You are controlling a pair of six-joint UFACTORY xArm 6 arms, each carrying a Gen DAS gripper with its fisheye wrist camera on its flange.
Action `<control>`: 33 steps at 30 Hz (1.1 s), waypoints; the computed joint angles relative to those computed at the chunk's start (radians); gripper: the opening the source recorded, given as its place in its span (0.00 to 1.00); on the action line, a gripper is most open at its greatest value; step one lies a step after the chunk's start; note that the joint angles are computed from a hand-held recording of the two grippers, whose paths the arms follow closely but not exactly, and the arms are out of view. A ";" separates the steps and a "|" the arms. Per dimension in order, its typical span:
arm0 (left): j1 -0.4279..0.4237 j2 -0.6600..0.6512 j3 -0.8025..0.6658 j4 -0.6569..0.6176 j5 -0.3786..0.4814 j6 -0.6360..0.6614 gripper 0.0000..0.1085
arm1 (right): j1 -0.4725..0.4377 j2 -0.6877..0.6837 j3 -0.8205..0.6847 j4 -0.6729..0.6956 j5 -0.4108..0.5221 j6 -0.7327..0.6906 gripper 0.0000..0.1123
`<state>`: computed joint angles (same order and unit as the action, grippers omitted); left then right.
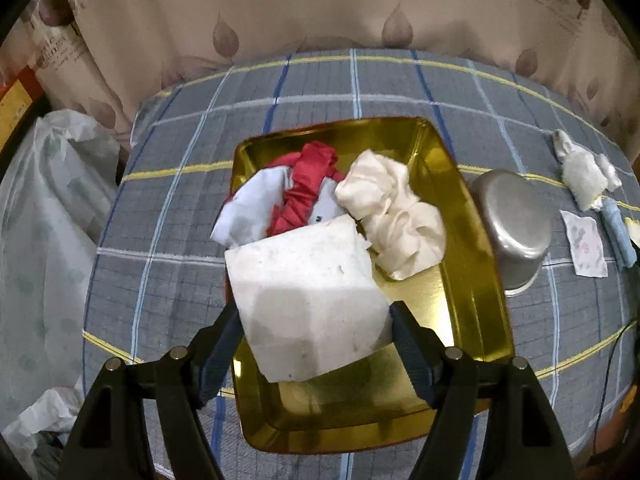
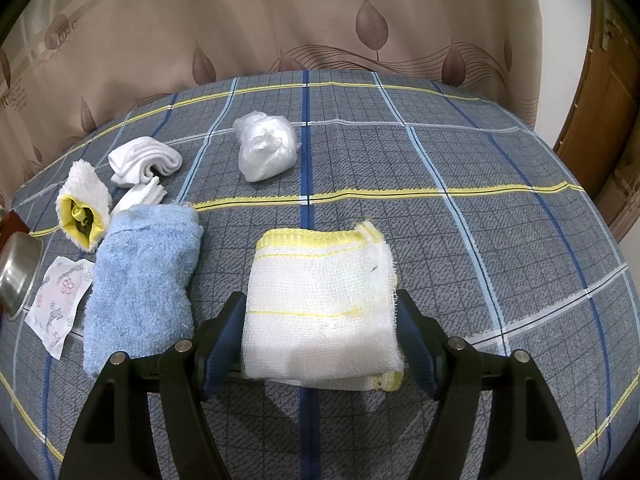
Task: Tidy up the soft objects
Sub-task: 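Carry the white wipe into the gold tray and open the left tool, then carry the white gauze towel into the gold tray and open the right tool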
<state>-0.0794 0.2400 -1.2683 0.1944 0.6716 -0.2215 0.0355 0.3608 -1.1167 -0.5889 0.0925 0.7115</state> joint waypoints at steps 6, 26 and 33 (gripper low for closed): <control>0.022 0.029 -0.027 -0.105 0.007 0.068 0.70 | 0.001 0.001 -0.001 0.000 0.001 0.000 0.63; 0.043 0.018 -0.013 -0.195 -0.011 0.133 0.77 | 0.000 0.004 -0.002 0.012 0.004 -0.026 0.66; 0.044 0.001 0.005 -0.112 -0.037 0.046 0.78 | 0.001 0.004 -0.003 0.012 0.005 -0.025 0.66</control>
<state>-0.0352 0.2409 -1.2634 0.0824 0.6345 -0.1752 0.0366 0.3652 -1.1202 -0.5773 0.0979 0.6870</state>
